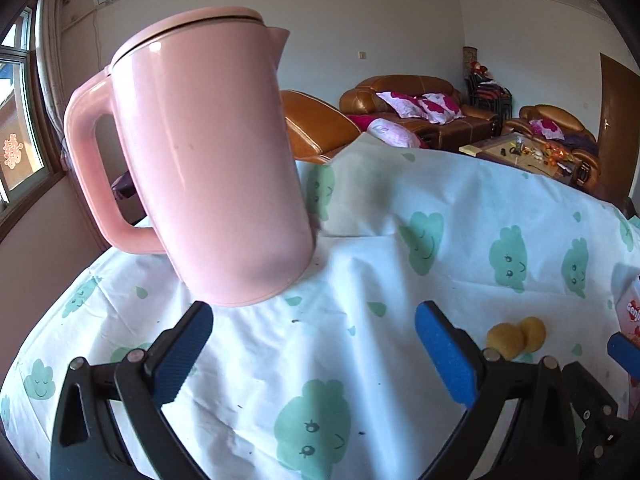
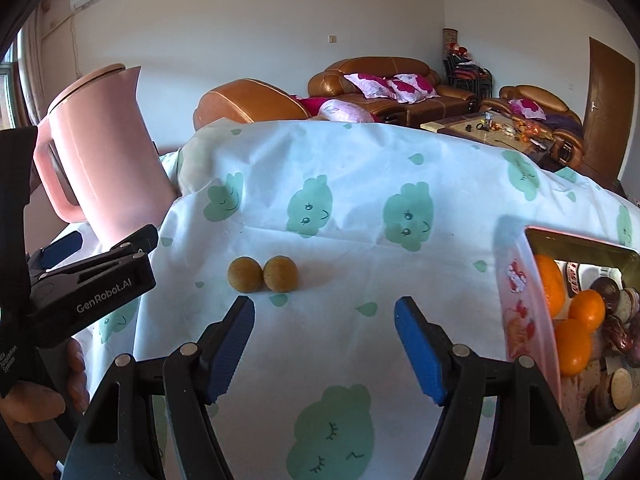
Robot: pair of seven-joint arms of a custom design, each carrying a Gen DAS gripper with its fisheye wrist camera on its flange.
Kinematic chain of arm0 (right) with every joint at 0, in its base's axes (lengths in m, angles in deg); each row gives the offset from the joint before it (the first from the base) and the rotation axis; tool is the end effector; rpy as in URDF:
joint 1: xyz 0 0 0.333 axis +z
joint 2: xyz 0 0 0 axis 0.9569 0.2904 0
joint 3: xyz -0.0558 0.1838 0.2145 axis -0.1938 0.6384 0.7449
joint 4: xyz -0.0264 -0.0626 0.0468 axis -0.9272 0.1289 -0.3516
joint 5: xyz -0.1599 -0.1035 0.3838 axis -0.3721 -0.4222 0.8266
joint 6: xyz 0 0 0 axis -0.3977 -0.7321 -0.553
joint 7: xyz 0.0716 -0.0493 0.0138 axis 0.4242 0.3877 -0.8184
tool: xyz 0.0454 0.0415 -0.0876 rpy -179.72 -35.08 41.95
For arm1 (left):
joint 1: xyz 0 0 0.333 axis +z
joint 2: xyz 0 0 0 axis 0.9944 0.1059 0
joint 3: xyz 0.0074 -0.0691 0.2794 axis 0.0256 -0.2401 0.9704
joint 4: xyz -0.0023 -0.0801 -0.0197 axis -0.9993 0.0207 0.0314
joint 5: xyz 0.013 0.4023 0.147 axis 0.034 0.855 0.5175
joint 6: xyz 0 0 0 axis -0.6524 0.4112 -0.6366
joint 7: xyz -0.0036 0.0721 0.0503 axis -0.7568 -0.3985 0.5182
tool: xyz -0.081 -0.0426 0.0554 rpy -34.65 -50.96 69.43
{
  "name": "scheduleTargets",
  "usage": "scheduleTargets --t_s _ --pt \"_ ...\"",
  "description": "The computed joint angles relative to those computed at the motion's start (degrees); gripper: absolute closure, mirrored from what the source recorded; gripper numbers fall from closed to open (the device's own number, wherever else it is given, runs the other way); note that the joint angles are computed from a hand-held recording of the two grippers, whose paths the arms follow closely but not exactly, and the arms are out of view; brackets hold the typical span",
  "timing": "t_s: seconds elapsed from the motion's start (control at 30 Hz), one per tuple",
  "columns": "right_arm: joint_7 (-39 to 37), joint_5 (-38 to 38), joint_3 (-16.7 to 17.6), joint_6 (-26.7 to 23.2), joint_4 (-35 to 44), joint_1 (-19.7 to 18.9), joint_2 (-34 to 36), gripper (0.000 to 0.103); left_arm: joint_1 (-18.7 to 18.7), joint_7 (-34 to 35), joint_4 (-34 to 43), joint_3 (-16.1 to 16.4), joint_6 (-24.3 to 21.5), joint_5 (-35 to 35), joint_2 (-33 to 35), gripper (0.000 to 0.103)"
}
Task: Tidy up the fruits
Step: 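Withdraw both open tools from the tin toward the two small brown fruits, then grasp one small brown fruit with each tool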
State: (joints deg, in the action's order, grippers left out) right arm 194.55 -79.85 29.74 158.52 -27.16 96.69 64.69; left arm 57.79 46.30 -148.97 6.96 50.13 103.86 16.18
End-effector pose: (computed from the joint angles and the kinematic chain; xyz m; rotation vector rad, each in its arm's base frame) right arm 0.6817 0.2895 0.4502 -1.7689 1.5952 -0.5976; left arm 0.6962 -0.3345 0.4533 -1.7647 1.4567 -0.5843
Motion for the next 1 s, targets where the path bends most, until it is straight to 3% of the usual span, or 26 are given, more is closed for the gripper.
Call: scheduleTargets --t_s 0.07,0.17,0.23,0.5,0.53,0.6,0.7,0.83,1.0 --pt "-1.8 0.5 0.6 -2.2 3.7 -0.1 2.4 0.032 0.5 -0.1 -0.4 -0.3 0.3 -1.1 -0.2 0.0" --pt "-5.0 2.3 1.7 -9.3 11.4 -0.5 7.2 0.053 1.2 0.9 -0.2 -0.7 0.6 -2.9 0.0 0.0" --pt "-8.6 6.3 3.8 -12.1 14.9 -2.1 9.5 0.056 1.5 1.4 -0.4 -0.8 1.2 -4.0 -0.1 0.0" --pt "-13.4 11.8 3.8 -15.2 23.3 -1.9 15.2 0.056 2.1 3.3 -0.5 -0.8 2.8 -6.5 -0.1 0.0" --pt "-13.2 11.4 3.2 -15.9 24.6 -1.3 16.1 0.059 2.2 3.7 -0.2 -0.8 2.9 -6.7 0.2 0.0" --pt "-12.0 9.9 1.8 -16.6 25.0 -0.1 16.1 0.076 2.1 4.0 0.1 -0.6 3.2 -6.8 0.5 0.0" --pt "-10.0 9.1 1.0 -15.2 21.8 0.4 14.1 0.076 2.2 4.9 0.2 -0.5 5.3 -6.8 0.8 0.0" --pt "-0.9 3.7 -3.0 -5.7 10.0 2.8 6.8 0.076 2.7 7.8 -0.4 -1.2 11.4 -7.9 0.8 0.001" --pt "12.7 -9.1 -8.4 -0.9 -0.1 6.5 -0.5 0.076 3.8 18.2 5.7 -4.6 13.0 -17.9 5.4 0.001"
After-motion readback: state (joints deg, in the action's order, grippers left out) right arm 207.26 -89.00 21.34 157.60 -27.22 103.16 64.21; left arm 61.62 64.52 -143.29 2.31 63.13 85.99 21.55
